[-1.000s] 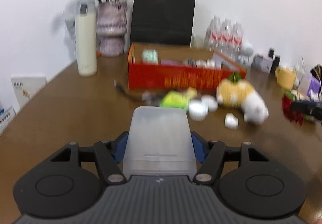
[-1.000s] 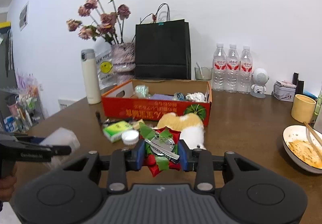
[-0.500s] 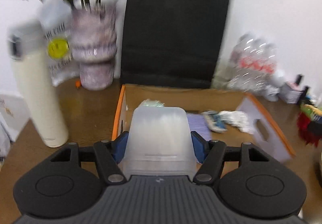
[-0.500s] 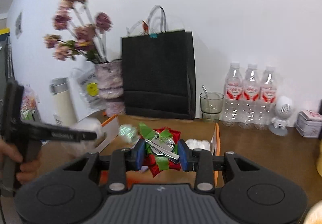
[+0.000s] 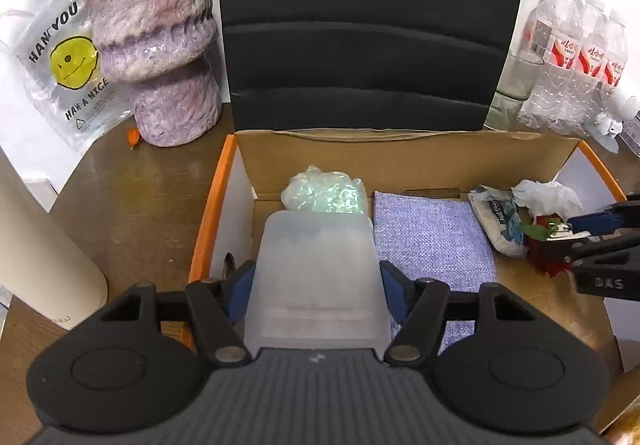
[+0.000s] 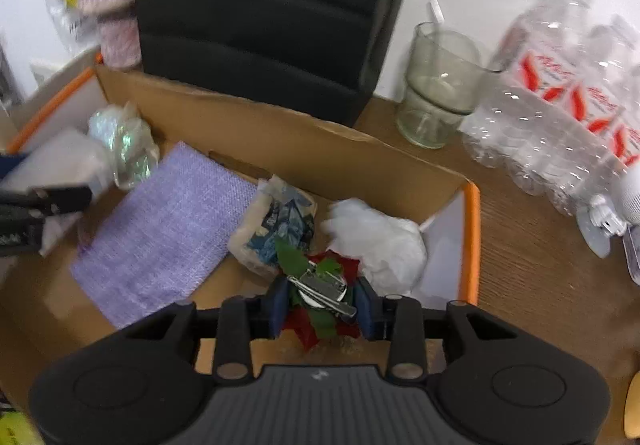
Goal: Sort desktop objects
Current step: 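Carry the bow and white box into the cardboard box and open both tools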
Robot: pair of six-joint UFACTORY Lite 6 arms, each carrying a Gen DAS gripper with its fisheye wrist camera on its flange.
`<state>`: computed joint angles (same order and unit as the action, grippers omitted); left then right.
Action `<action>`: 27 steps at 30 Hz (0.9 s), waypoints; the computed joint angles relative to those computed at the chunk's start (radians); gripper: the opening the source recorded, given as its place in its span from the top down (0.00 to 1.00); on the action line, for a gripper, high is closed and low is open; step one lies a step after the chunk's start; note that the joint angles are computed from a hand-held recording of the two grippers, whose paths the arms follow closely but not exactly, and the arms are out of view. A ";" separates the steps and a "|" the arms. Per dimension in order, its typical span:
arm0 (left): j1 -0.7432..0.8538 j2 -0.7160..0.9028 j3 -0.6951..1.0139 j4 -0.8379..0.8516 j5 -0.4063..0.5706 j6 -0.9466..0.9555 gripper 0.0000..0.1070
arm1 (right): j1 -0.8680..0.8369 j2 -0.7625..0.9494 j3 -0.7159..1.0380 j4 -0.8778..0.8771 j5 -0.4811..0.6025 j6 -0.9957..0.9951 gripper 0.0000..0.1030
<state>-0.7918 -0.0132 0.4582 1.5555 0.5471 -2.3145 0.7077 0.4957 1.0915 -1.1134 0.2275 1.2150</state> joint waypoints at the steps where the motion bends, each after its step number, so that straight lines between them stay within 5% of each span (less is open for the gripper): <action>1: 0.003 -0.002 0.003 -0.013 -0.009 0.014 0.38 | 0.005 0.007 0.008 -0.005 0.008 0.015 0.65; 5: 0.028 0.021 0.040 -0.059 -0.050 0.092 0.37 | 0.001 0.001 0.004 0.074 0.014 -0.053 0.60; 7: 0.038 0.001 0.041 -0.106 -0.055 0.135 0.36 | -0.009 0.000 0.015 0.174 0.021 -0.152 0.49; 12: 0.018 -0.148 0.013 -0.276 -0.029 0.301 0.35 | -0.040 -0.163 -0.080 0.308 -0.015 -0.271 0.48; 19: -0.155 -0.406 0.039 -0.594 0.231 0.592 0.28 | -0.010 -0.427 -0.175 0.551 0.090 -0.474 0.44; 27: -0.438 -0.536 0.114 -0.750 0.553 0.618 0.15 | 0.109 -0.700 -0.260 0.639 0.273 -0.481 0.36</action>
<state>-1.2300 -0.5495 0.5721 0.8054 1.0997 -1.6969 0.8163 -0.2043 0.8314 -0.4739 0.5005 0.7341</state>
